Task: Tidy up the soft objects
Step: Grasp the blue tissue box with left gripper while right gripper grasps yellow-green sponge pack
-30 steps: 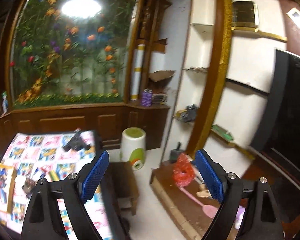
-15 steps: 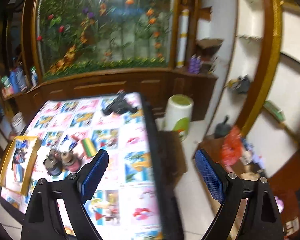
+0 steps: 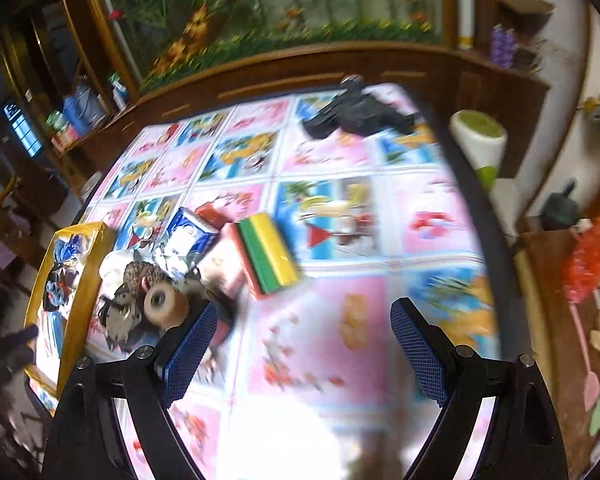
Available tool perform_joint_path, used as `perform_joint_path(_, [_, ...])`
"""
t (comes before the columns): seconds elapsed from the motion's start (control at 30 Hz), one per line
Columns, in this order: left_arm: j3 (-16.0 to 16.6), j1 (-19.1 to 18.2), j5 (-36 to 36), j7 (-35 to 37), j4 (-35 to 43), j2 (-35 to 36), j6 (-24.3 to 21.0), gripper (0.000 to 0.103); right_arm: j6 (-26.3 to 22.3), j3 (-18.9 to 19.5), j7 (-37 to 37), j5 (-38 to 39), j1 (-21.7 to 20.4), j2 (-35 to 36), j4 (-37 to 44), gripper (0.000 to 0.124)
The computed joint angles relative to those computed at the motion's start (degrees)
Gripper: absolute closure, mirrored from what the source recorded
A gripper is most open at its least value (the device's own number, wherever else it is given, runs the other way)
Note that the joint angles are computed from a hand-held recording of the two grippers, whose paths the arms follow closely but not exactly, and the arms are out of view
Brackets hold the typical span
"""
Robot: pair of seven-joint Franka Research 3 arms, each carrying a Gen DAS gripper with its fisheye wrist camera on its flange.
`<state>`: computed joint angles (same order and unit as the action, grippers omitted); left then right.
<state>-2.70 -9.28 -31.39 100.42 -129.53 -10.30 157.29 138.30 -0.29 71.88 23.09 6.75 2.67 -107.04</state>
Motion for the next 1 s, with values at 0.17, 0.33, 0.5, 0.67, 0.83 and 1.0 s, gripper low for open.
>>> perform_joint_path(0.17, [0.14, 1.11, -1.82, 0.61, 4.24, 4.27, -0.22, 0.027, -9.82, 0.19, -0.81, 3.66, -2.14, 12.72, 15.89, 0.035])
perform_joint_path(0.33, [-1.33, 3.74, -6.99, 4.01, 10.5, 9.41, -1.4, 0.028, -20.43, 1.57, -3.52, 8.51, -6.57, 22.15, 28.13, 0.035])
perform_joint_path(0.5, [-4.74, 6.61, -4.56, 4.19, 19.72, 16.25, -3.31, 0.028, -18.64, 1.21, -7.94, 7.29, -7.15, 22.77, 27.07, 0.049])
perform_joint_path(0.67, [-8.0, 8.17, 2.07, 1.55, 31.35, 24.92, -8.95, 0.028, -13.71, 0.46, -7.93, 8.02, -7.98, 17.82, 20.26, 0.078])
perform_joint_path(0.83, [-8.99, 6.3, 15.99, -4.2, 42.87, 33.83, -16.73, 0.028, -12.85, 0.53, -13.57, 17.99, -12.93, 16.71, 17.11, 0.079])
perform_joint_path(1.0, [-9.64, 4.27, 24.65, -6.59, 54.41, 42.4, -25.38, 0.028, -20.5, 0.28, -15.82, 24.48, -18.04, 20.26, 21.69, 0.079])
